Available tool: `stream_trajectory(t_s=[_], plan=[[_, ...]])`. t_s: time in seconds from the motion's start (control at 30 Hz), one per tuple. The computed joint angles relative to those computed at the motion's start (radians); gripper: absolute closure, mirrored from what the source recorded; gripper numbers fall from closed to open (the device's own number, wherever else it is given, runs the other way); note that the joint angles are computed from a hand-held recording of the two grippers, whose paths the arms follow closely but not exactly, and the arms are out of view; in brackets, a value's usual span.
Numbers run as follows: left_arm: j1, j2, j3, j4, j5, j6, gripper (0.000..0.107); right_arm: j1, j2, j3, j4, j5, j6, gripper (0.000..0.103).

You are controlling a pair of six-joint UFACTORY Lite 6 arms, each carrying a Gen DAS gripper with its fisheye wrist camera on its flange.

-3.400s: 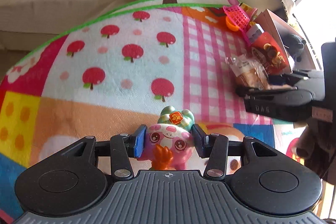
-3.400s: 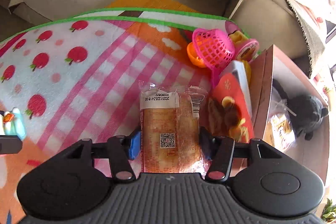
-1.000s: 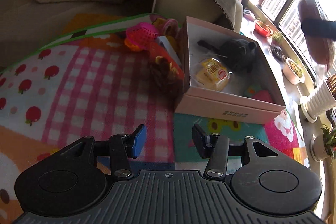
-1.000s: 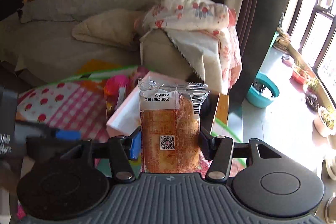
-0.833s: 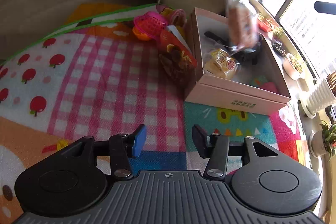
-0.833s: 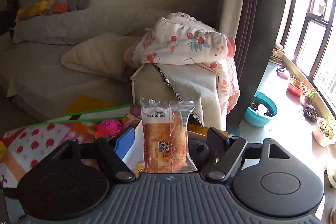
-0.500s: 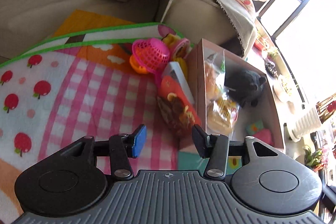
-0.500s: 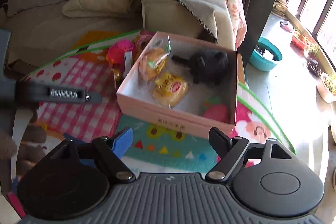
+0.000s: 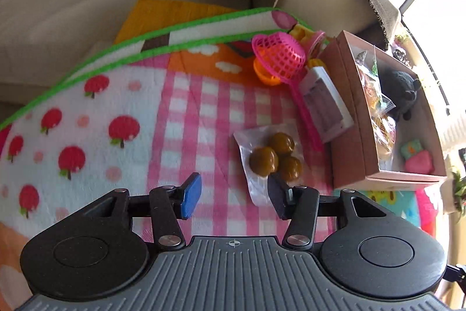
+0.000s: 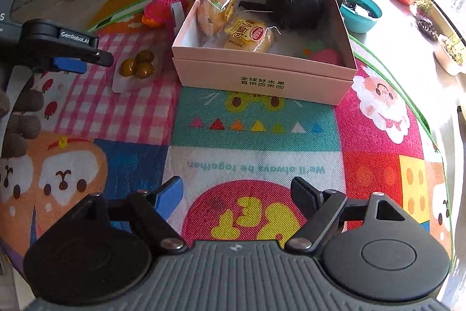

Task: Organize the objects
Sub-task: 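Grasp the tray of brown candies with the left tool while the right tool grasps the pink mesh basket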

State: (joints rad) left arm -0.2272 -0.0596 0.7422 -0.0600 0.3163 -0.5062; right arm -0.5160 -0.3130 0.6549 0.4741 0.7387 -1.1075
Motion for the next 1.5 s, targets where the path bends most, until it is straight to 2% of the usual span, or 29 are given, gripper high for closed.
stream_trajectory(t_s=[0.1,0.17,0.27,0.33,0.37,0.5,0.57,0.63,0.73,0.83,0.9,0.97,1.0,1.07,1.1,1.17,1.23,1.27,1.33,1.4,1.47,1.5], plan=[[0.005,0.031,-0.004,-0.248,-0.022,0.161,0.052,0.05,0.011,0.013,-0.013,-0.024,0.078,0.02],[-0.035,0.1,0.043,-0.224,-0.062,0.101,0.052,0.087,0.016,0.011,-0.028,-0.05,0.124,0.02],[-0.092,0.222,0.152,0.06,-0.094,-0.147,0.052,0.139,0.014,-0.002,-0.062,-0.086,0.192,0.02],[-0.119,0.3,0.224,0.269,-0.077,-0.346,0.042,0.159,0.007,-0.01,-0.079,-0.094,0.221,0.019],[-0.135,0.325,0.245,0.373,-0.077,-0.442,0.041,0.17,0.0,-0.018,-0.09,-0.097,0.239,0.017],[-0.181,0.385,0.292,0.638,-0.071,-0.592,0.03,0.201,-0.025,-0.055,-0.117,-0.114,0.268,0.01],[-0.203,0.392,0.287,0.778,-0.065,-0.673,0.03,0.224,-0.039,-0.083,-0.135,-0.141,0.282,0.005],[-0.227,0.38,0.263,0.909,-0.046,-0.731,0.038,0.257,-0.05,-0.114,-0.159,-0.181,0.309,0.005],[-0.208,0.305,0.18,0.828,-0.065,-0.598,0.039,0.294,-0.055,-0.139,-0.173,-0.232,0.333,0.005],[-0.167,0.176,0.046,0.778,-0.045,-0.533,0.039,0.308,-0.079,-0.128,-0.114,-0.292,0.276,0.005],[-0.118,0.059,-0.06,0.666,-0.033,-0.421,0.039,0.351,-0.059,-0.082,-0.08,-0.332,0.243,0.008],[-0.073,-0.043,-0.145,0.539,-0.018,-0.288,0.039,0.443,-0.016,-0.018,-0.126,-0.376,0.272,0.027],[-0.055,-0.092,-0.182,0.471,-0.009,-0.21,0.039,0.51,0.01,0.012,-0.212,-0.415,0.344,0.034],[-0.035,-0.176,-0.245,0.387,0.01,-0.107,0.039,0.635,0.103,0.075,-0.421,-0.505,0.508,0.053],[-0.027,-0.208,-0.27,0.36,0.014,-0.068,0.039,0.685,0.164,0.119,-0.526,-0.538,0.6,0.055],[-0.017,-0.264,-0.311,0.316,0.022,-0.016,0.039,0.757,0.306,0.233,-0.735,-0.578,0.797,0.055],[-0.018,-0.294,-0.333,0.3,0.024,0.005,0.039,0.814,0.461,0.384,-0.916,-0.555,0.977,0.055],[-0.015,-0.301,-0.337,0.292,0.024,0.018,0.039,0.839,0.539,0.467,-0.95,-0.535,1.033,0.055],[-0.005,-0.314,-0.343,0.274,0.024,0.044,0.039,0.858,0.681,0.626,-0.892,-0.492,1.065,0.055],[0.008,-0.322,-0.345,0.243,0.024,0.082,0.039,0.853,0.825,0.816,-0.728,-0.412,0.996,0.051],[0.007,-0.315,-0.341,0.258,0.018,0.064,0.039,0.85,0.957,0.981,-0.699,-0.345,1.038,0.04],[0.01,-0.318,-0.34,0.253,0.02,0.07,0.039,0.85,1.01,1.048,-0.705,-0.315,1.064,0.039]])
